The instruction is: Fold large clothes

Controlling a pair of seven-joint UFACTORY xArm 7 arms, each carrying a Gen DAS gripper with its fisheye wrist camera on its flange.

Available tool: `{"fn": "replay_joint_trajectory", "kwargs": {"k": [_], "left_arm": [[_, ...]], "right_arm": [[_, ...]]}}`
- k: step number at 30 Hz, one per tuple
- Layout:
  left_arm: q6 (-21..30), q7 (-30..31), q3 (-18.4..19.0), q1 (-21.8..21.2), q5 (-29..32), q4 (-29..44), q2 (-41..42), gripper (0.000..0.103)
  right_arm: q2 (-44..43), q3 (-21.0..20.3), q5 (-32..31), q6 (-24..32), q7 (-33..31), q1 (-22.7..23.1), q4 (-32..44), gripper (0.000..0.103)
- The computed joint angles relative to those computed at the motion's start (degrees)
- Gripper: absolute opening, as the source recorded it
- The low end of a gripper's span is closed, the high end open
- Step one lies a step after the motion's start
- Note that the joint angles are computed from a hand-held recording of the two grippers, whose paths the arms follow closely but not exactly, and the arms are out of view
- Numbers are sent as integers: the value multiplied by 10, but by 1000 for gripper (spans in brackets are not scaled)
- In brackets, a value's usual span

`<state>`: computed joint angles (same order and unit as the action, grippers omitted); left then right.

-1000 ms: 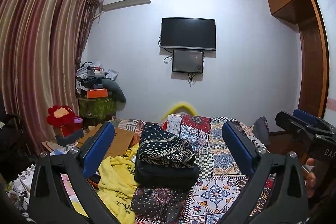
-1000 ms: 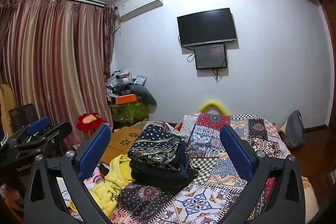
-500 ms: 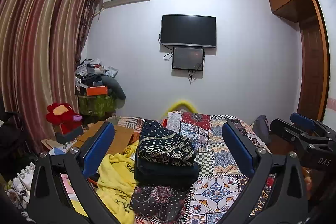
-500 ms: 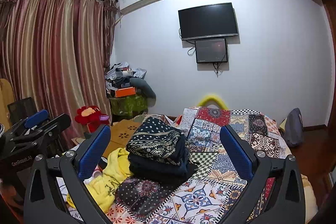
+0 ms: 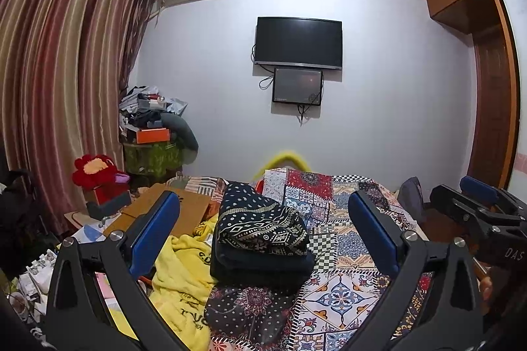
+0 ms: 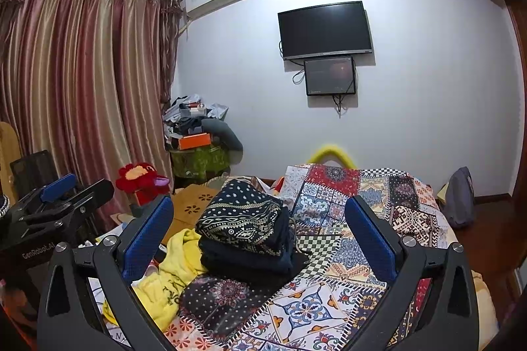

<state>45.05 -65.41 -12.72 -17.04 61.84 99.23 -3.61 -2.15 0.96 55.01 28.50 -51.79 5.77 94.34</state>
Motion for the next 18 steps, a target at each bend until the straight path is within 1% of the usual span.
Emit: {"fn": "replay_joint_trajectory", "kwargs": {"k": [18], "left_arm": [[-2, -3, -1, 2, -6, -7, -3, 102]], "right_arm": [[5, 2, -4, 2, 5, -2, 3, 103]]}}
